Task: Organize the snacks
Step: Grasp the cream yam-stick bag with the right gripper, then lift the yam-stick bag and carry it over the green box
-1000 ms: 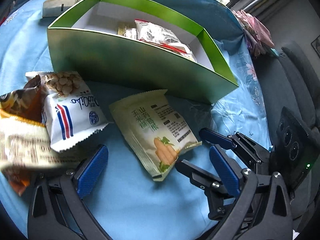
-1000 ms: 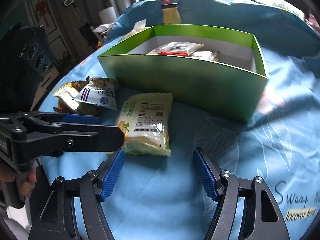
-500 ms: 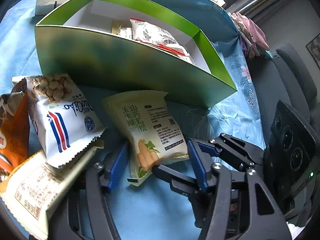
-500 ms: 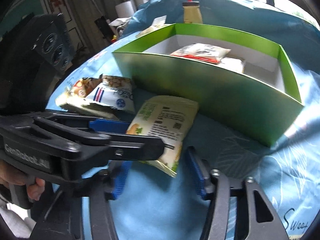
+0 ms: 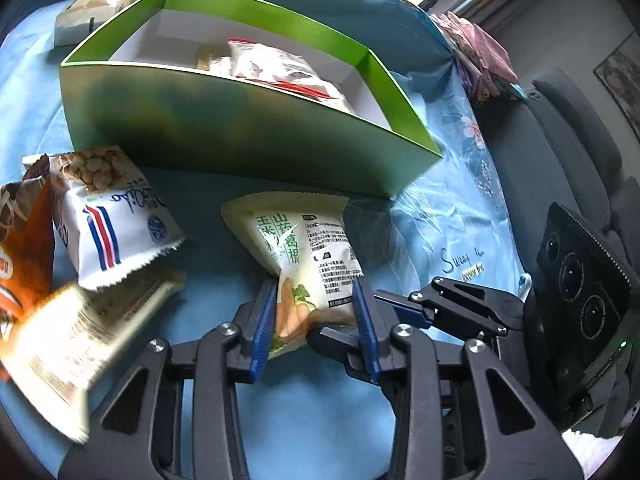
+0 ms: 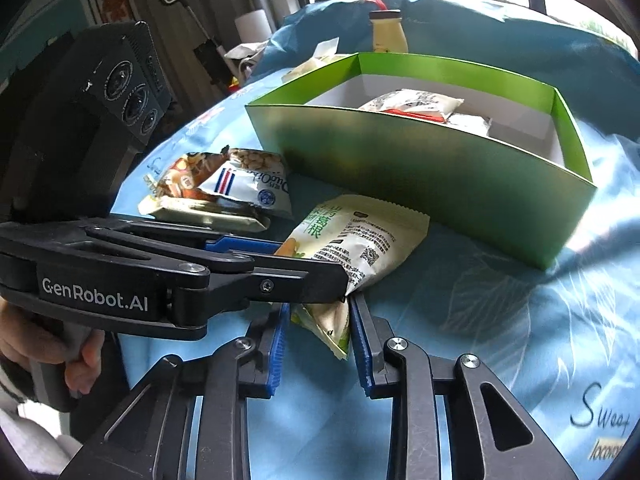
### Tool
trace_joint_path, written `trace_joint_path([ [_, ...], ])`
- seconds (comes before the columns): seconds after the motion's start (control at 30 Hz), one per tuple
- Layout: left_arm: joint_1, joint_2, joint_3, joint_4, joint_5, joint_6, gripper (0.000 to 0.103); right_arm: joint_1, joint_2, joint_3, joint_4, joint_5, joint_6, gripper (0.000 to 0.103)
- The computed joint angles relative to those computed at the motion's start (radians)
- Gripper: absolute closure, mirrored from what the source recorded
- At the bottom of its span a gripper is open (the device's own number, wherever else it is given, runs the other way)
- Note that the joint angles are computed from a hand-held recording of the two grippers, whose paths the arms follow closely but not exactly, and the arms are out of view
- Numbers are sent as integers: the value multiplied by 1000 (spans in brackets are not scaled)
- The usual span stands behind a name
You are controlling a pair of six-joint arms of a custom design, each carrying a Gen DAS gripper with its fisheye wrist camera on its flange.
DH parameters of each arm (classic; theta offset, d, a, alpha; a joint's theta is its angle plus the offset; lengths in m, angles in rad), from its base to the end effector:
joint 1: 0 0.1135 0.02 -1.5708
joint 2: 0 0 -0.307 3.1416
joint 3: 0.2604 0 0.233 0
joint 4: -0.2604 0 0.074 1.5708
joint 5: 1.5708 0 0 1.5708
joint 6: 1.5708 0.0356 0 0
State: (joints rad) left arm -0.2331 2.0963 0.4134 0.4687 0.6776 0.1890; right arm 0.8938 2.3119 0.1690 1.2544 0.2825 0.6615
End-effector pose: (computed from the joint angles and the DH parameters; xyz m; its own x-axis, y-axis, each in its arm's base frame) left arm 0.2322 -0.0781 0.0533 -0.8217 0.3455 -0.4533 0.5572 0.6542 -0.5114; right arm 0.1481 0.1684 0.0342 -0.7758 -0.0236 -0.6305 -0.2051 0.9545 0.2166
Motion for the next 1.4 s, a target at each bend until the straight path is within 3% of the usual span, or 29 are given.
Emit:
trace_joint_path([
  [0.33, -65, -133, -86, 58, -22, -24, 67, 130, -155, -50, -116, 149, 92, 72],
  [0.63, -100, -263, -95, 29, -34, -41, 67, 177, -338, -47, -285, 250, 95, 72],
  [1.0, -97, -335, -52, -35, -34, -25, 67, 150, -469, -27, -396, 280, 49, 71],
  [1.4, -96, -333, 45, -86, -35, -24, 67, 32, -516, 3, -395, 236, -64, 71],
])
